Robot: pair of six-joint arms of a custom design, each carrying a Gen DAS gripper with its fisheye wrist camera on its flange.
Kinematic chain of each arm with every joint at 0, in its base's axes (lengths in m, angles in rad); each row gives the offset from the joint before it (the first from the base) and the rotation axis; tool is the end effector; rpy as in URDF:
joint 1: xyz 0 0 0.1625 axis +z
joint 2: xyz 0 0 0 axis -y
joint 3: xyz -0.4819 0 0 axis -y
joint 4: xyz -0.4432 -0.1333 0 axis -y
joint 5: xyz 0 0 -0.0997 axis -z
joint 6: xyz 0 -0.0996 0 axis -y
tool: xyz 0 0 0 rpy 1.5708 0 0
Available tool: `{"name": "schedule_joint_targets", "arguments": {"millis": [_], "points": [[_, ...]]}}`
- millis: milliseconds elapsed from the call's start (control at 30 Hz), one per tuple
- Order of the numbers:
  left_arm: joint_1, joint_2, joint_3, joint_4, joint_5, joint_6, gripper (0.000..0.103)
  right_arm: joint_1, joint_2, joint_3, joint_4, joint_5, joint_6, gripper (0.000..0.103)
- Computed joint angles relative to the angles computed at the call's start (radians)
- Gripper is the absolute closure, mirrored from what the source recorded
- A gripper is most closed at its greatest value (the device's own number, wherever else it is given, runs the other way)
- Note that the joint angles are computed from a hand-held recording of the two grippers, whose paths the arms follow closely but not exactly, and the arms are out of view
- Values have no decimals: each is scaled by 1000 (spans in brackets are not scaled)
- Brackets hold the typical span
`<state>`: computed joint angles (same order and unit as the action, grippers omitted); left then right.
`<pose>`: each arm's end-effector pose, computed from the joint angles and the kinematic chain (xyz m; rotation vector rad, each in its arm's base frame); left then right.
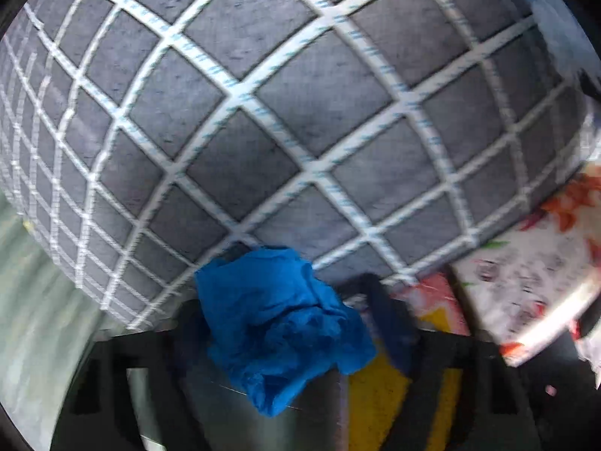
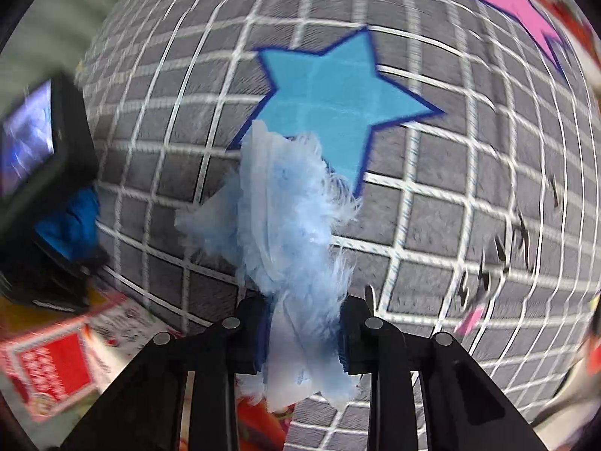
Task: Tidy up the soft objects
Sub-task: 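Grasp the blue glove with the left tool while the right tool grasps the fluffy duster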
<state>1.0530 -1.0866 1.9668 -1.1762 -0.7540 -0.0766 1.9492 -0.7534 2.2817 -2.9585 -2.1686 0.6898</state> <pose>-0.0540 -0.5107 0.1321 0.9627 1.6404 1.0530 0.2408 -0.3966 -0.0461 -0.3404 -2.5248 0.2452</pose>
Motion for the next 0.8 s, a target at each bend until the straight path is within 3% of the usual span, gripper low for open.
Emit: {"name": "schedule_joint_targets", "arguments": {"millis": [100,200,400,633,700,733,800], "points": [[-13,-38,27,-59,0,55,67,-4,-27,54,-105,33,33,73],[-30,-95,55,-155,-18,97,68,5,-48,105,-201,49,73,73],[-105,-237,107,-357,-97,203,68,1,-138,159,-225,35,103,73],[-221,-366,182,-459,-240,210,68,16,-220,223,-234,38,189,73],[-262,-325,169,-489,-290,191,68,33,-236,240,-235,24,220,73],[-276,-291,157,-533,-278,180,68,46,-246,248,-229,15,241,73],[-301,-304,162,-549,-314,184,68,71,-265,266,-221,2,294,73]]}}
